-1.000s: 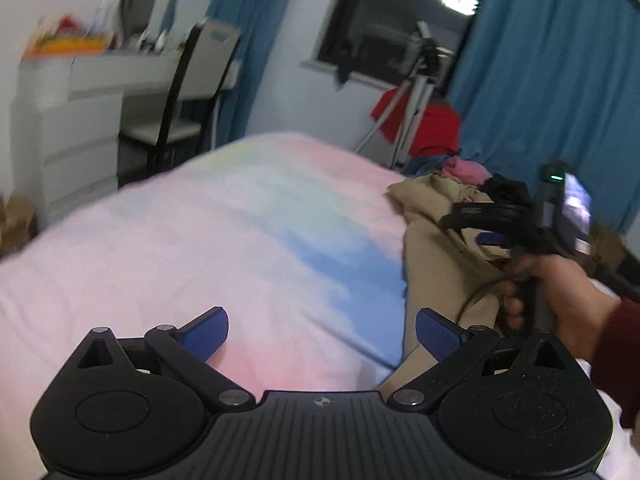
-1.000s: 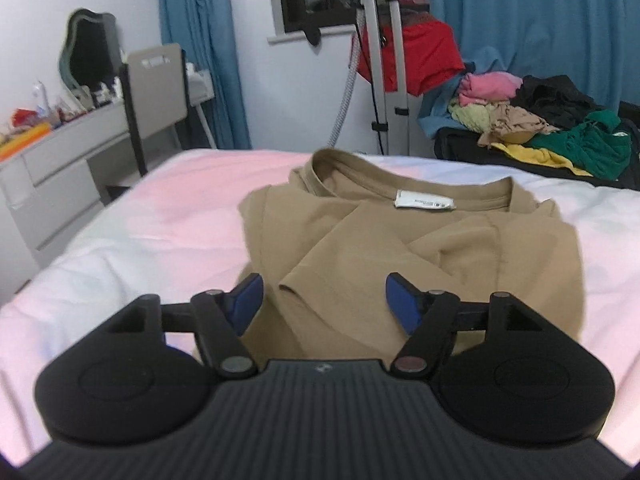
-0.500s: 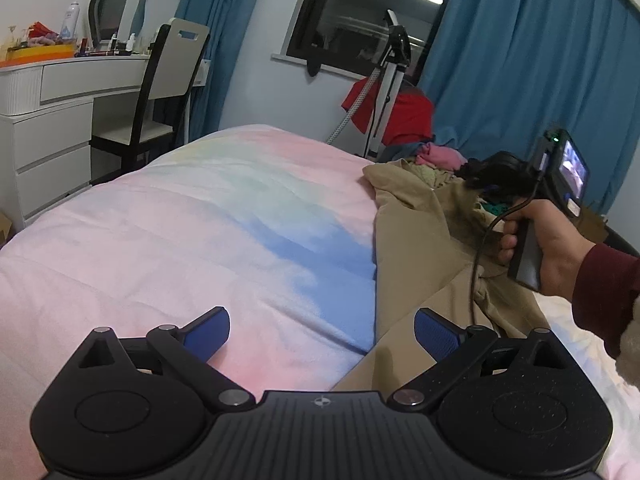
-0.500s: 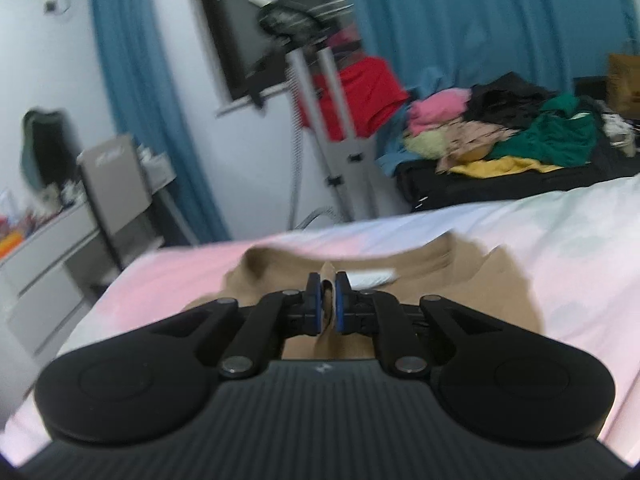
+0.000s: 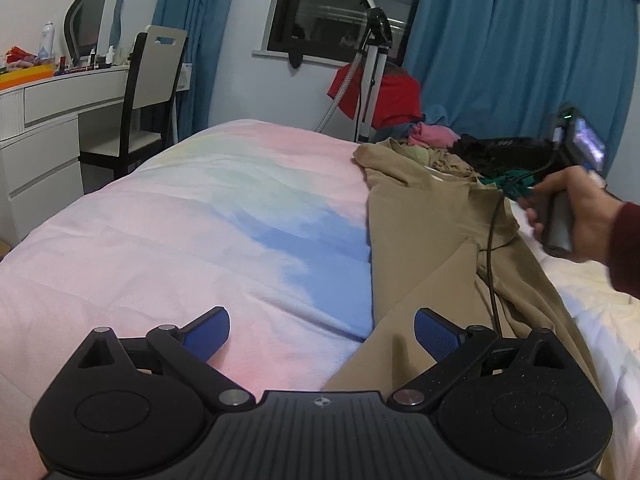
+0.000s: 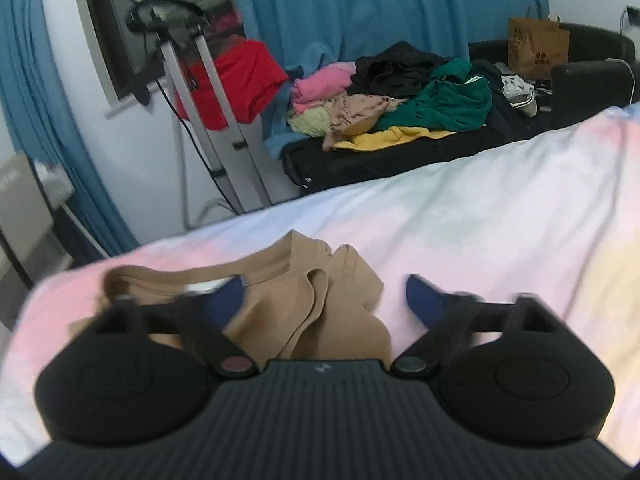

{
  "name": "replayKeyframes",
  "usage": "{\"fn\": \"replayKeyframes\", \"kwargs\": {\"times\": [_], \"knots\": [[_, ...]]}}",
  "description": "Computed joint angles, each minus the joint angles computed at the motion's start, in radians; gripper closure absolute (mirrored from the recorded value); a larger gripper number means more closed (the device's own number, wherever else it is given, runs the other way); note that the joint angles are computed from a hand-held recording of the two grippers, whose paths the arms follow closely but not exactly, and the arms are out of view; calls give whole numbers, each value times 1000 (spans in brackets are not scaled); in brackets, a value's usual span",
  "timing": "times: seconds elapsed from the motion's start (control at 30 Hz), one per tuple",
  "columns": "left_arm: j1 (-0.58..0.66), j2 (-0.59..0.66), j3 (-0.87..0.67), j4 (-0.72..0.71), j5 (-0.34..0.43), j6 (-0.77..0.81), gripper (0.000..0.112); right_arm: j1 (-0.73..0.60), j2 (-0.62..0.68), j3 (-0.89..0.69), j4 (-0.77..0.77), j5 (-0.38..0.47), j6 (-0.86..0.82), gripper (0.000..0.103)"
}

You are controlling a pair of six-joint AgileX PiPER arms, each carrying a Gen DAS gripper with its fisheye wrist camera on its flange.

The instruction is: Fold clothes

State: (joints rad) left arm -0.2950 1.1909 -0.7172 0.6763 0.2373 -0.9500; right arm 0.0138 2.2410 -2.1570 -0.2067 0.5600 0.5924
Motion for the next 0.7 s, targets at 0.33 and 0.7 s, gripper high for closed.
{"fn": "replayKeyframes", "kwargs": {"times": [0.33,0.7], "knots": [[-125,-107,2,158,129,-162,12,12,-740,907,139,-239,-68,12],[-781,-380,23,460,709,-386,10,380,-1365,1269,-232,43,141,12]]}}
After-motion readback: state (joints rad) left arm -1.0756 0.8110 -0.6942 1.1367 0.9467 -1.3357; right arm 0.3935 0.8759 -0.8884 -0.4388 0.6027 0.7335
